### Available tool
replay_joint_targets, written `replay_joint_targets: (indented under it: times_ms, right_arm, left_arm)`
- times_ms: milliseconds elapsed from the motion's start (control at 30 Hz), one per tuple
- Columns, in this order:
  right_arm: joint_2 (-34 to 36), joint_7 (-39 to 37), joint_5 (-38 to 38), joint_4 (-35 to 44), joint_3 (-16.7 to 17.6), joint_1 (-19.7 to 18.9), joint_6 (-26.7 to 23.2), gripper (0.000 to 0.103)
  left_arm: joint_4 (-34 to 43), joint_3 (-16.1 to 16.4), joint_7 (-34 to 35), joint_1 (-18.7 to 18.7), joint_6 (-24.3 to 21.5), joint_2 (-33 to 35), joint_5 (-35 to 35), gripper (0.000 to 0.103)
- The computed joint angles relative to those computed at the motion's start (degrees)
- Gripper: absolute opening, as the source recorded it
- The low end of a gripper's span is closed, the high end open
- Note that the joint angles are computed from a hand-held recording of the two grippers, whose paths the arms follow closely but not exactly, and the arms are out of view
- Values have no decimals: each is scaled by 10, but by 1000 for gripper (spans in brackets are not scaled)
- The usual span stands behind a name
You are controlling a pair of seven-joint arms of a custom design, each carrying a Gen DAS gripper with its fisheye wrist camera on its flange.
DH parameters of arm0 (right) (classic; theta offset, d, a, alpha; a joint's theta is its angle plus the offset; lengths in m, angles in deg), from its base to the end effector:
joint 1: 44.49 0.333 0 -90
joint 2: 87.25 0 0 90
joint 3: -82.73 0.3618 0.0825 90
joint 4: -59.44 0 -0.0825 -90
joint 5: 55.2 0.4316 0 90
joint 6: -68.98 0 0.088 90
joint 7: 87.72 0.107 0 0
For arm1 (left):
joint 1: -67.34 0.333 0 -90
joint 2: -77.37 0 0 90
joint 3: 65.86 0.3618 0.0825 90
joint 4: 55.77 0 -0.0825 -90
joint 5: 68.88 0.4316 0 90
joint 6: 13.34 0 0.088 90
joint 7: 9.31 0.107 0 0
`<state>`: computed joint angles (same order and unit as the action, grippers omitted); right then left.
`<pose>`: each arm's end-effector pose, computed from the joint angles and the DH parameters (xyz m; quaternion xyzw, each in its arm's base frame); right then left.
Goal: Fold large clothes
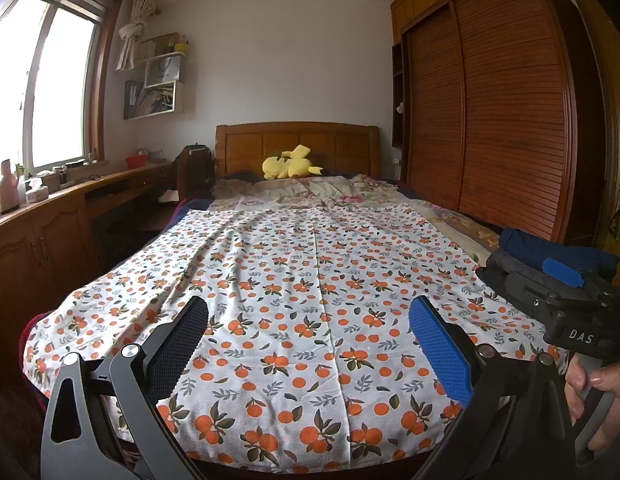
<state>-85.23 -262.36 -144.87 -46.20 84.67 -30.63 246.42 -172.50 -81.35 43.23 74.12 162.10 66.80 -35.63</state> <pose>0.5906 0.2532 0.6063 -0.6101 0.5286 -0.3466 0.4777 0.5669 -0.1459 0.6885 -0.5573 0.6016 -0.4224 0.3861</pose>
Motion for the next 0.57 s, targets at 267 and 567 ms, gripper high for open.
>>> replay_joint_targets:
  times_ms: [267, 567]
  right_arm:
    - [0, 9, -9, 0, 0, -1, 0, 95]
    - [1, 14, -14, 1, -1, -1, 1, 95]
  left_arm:
    - [0, 5, 9, -6, -1, 0, -9, 101]
    - [-2, 5, 11, -6, 0, -2, -12, 101]
